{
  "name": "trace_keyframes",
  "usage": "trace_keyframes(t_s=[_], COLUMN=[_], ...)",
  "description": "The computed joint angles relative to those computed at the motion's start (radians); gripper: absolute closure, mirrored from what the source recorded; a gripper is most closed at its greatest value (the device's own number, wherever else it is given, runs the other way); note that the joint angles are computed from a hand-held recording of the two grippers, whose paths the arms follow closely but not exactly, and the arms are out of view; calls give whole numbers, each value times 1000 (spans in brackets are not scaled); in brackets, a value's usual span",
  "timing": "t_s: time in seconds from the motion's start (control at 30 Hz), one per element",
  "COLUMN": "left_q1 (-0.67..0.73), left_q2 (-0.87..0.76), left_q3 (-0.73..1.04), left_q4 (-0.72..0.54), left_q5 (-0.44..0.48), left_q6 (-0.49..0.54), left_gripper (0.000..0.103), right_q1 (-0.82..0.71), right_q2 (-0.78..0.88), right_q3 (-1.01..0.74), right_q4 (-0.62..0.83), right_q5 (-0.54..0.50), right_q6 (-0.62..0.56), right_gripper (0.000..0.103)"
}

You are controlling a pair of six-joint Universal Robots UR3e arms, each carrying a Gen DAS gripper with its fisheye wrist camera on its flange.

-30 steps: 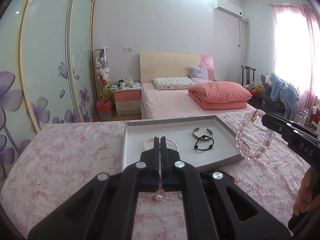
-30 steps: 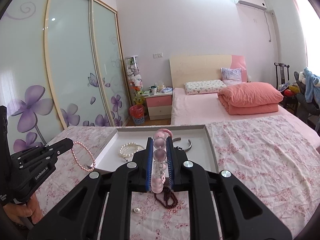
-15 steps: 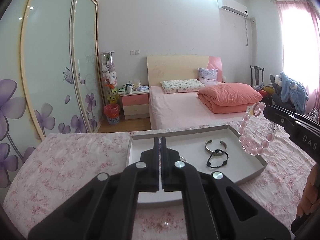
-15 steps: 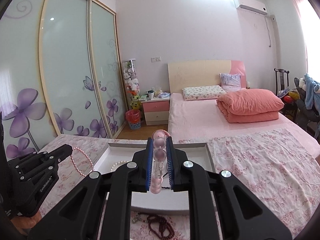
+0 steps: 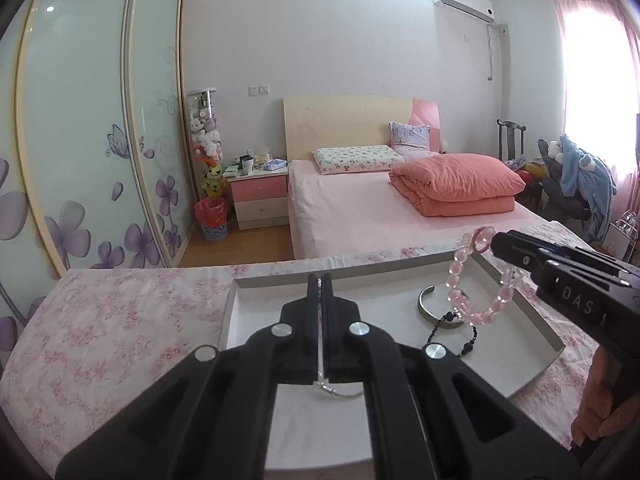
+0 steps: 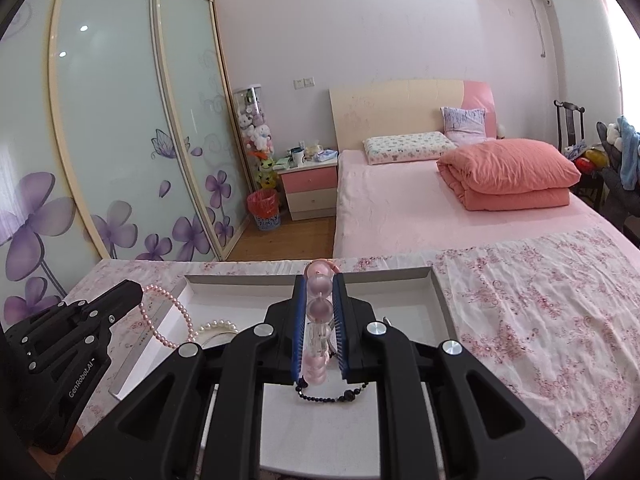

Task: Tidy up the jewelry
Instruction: 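Carry both pink bracelets into the grey tray and open both tools to release them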

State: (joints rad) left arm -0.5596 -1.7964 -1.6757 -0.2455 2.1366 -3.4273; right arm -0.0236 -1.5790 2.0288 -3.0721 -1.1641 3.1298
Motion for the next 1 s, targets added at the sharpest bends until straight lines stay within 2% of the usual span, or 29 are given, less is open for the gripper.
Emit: trace_keyframes(t_s=[0.17,0.27,0.33,0.37,0.8,1.0], left_q1=[53,74,88,92,94,51], left_q2=[-31,-50,-51,-51,40,171], left_q3=[24,36,31,29,-44,-166], left_q4=[-8,-10,-3,-4,-32,-54], left_q5=[-102,-132,-144,-146,-64,-14], left_q6=[9,6,9,8,-34,-56], left_gripper=[100,99,96,91,84,73], right_q1=[10,-8,-14,-22,-74,-126], right_q2=[69,81,79,72,-71,-219], right_q3=[-67,-86,-82,-76,21,125], right_q4=[36,71,68,65,78,156], right_q5=[3,36,43,46,66,108], right_q6=[14,14,21,21,6,-59], right_gripper=[89,88,85,80,79,79])
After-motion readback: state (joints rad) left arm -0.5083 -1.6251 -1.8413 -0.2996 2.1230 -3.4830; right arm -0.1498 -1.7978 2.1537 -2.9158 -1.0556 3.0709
